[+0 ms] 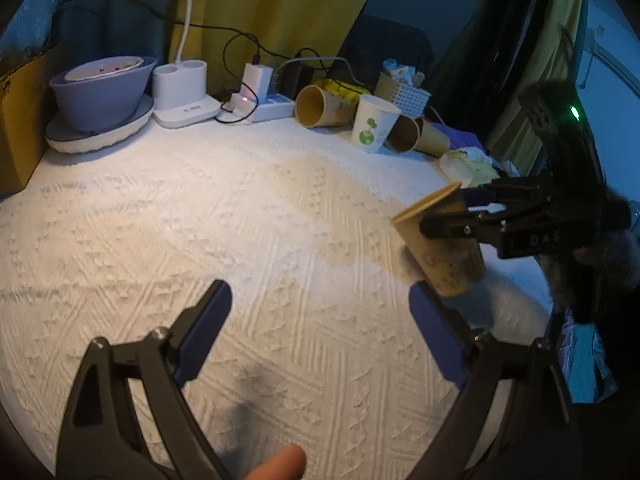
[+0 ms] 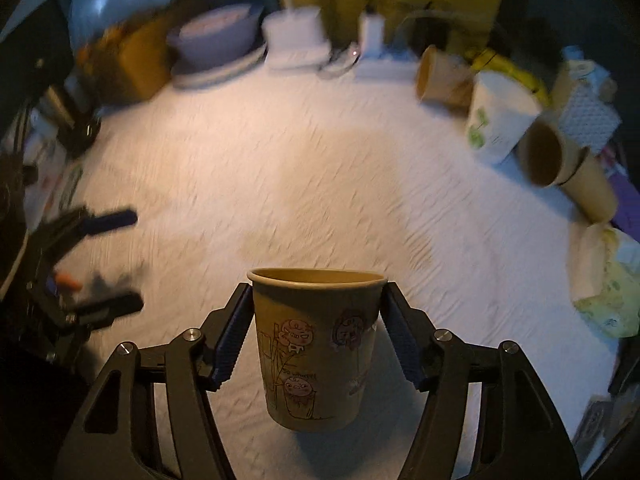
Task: Flip cup upright
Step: 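Lower the upright cup onto the table and open the right gripper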
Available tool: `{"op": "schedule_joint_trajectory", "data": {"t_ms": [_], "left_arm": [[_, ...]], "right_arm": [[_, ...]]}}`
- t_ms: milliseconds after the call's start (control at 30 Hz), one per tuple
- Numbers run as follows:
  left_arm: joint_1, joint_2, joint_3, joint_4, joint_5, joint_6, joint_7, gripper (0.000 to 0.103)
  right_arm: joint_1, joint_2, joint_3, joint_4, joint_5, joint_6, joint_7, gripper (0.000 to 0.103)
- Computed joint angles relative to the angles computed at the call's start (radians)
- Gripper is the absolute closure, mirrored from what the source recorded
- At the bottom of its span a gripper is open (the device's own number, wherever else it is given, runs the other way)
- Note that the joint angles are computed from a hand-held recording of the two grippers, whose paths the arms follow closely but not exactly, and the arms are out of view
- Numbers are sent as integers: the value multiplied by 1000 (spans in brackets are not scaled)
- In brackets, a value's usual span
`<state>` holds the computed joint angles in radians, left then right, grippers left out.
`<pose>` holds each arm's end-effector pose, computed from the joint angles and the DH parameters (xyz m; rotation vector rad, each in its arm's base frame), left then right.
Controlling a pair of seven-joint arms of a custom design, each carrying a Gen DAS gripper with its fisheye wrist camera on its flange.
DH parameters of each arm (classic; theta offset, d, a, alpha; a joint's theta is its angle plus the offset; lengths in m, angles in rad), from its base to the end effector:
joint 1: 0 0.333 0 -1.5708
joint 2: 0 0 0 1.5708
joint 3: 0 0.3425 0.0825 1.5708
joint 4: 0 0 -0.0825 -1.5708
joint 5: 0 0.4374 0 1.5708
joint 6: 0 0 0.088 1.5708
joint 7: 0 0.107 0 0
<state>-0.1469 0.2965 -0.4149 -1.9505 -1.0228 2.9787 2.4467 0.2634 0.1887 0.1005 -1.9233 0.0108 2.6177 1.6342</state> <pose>0.6213 -0.2995 0.3893 -1.4944 2.2888 -1.2531 0.6474 0.2427 0.4490 -2.1462 1.6062 -0.3459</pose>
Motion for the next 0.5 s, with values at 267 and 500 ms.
{"op": "schedule_joint_trajectory", "data": {"t_ms": [267,500], "left_arm": [[-23,-11,1,-14,46,30,-33,12],[-38,-33,-16,-32,78,50,-41,12]], "right_arm": [[74,-95,-137,-242,-523,371,570,35],[64,-161,-188,-278,-1241,449,1313,35]]}}
